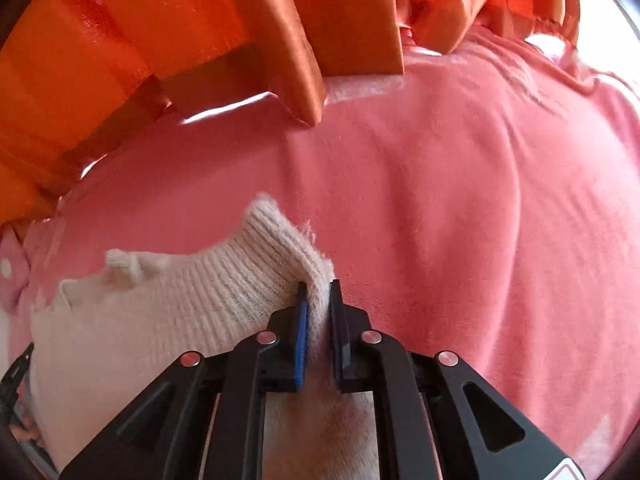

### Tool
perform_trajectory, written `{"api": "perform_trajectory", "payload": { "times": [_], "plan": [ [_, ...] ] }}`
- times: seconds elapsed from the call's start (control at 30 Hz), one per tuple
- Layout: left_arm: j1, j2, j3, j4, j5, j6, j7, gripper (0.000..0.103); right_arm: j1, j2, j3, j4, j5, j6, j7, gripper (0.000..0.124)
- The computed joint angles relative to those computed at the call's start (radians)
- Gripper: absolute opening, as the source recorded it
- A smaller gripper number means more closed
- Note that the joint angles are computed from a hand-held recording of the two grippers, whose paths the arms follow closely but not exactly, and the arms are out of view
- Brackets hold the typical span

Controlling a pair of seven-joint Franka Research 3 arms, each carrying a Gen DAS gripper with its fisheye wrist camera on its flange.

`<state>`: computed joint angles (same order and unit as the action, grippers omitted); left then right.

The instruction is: Fold small clothes

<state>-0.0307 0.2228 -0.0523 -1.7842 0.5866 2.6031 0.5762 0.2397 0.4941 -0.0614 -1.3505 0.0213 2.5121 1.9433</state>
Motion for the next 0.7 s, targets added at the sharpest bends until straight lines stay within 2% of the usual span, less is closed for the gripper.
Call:
{"api": "perform_trajectory", "payload": {
  "times": [0.03, 0.1, 0.13, 0.17, 0.2, 0.23, 0.3, 0.33, 0.37, 0.43, 0.47, 0.5, 0.63, 0.7],
  "plan": [
    [-0.004, -0.01, 0.001, -0.004, 0.004, -0.004, -0.014, 0.0, 0.008, -0.047, -0.004, -0.059, -0.003, 0.07, 0.015, 0.018],
    [-0.011, -0.057, 0.0, -0.039, 0.029, 0.037, -0.06, 0.0, 0.029, -0.13, -0.002, -0.174, -0.031, 0.232, -0.015, 0.02],
    [-0.014, -0.079, -0.004, -0.058, 0.048, 0.071, -0.074, 0.0, 0.02, -0.149, 0.024, -0.196, -0.024, 0.262, -0.055, 0.02],
    [-0.016, -0.106, -0.013, -0.083, 0.063, 0.115, -0.068, 0.002, -0.009, -0.159, 0.085, -0.206, 0.05, 0.259, -0.166, 0.02],
    [-0.014, -0.124, -0.029, -0.107, 0.043, 0.162, -0.031, 0.006, -0.036, -0.153, 0.138, -0.195, 0.124, 0.231, -0.257, 0.02],
    [-0.007, -0.128, -0.049, -0.124, -0.025, 0.197, 0.044, 0.01, -0.059, -0.138, 0.194, -0.171, 0.21, 0.154, -0.358, 0.02],
    [0.001, -0.117, -0.091, -0.135, -0.196, 0.211, 0.219, 0.013, -0.064, -0.092, 0.258, -0.097, 0.302, -0.019, -0.493, 0.019],
    [0.009, -0.096, -0.123, -0.124, -0.287, 0.193, 0.324, 0.013, -0.047, -0.077, 0.264, -0.077, 0.306, -0.062, -0.528, 0.018],
    [-0.006, -0.079, -0.119, -0.11, -0.308, 0.168, 0.364, 0.013, -0.022, -0.062, 0.259, -0.054, 0.294, -0.092, -0.548, 0.018],
    [-0.036, -0.051, -0.105, -0.082, -0.267, 0.113, 0.377, 0.014, 0.053, -0.035, 0.217, -0.024, 0.209, -0.148, -0.541, 0.018],
    [-0.052, -0.045, -0.089, -0.077, -0.224, 0.105, 0.35, 0.014, 0.093, -0.017, 0.184, -0.004, 0.158, -0.169, -0.515, 0.018],
    [-0.053, -0.044, -0.085, -0.079, -0.225, 0.111, 0.347, 0.015, 0.111, -0.021, 0.167, -0.016, 0.148, -0.142, -0.506, 0.018],
    [-0.035, -0.048, -0.093, -0.091, -0.312, 0.133, 0.385, 0.015, 0.102, -0.066, 0.173, -0.066, 0.236, -0.03, -0.543, 0.018],
    [-0.047, -0.046, -0.084, -0.091, -0.286, 0.132, 0.369, 0.015, 0.142, -0.024, 0.122, -0.013, 0.152, -0.084, -0.478, 0.018]
  ]
}}
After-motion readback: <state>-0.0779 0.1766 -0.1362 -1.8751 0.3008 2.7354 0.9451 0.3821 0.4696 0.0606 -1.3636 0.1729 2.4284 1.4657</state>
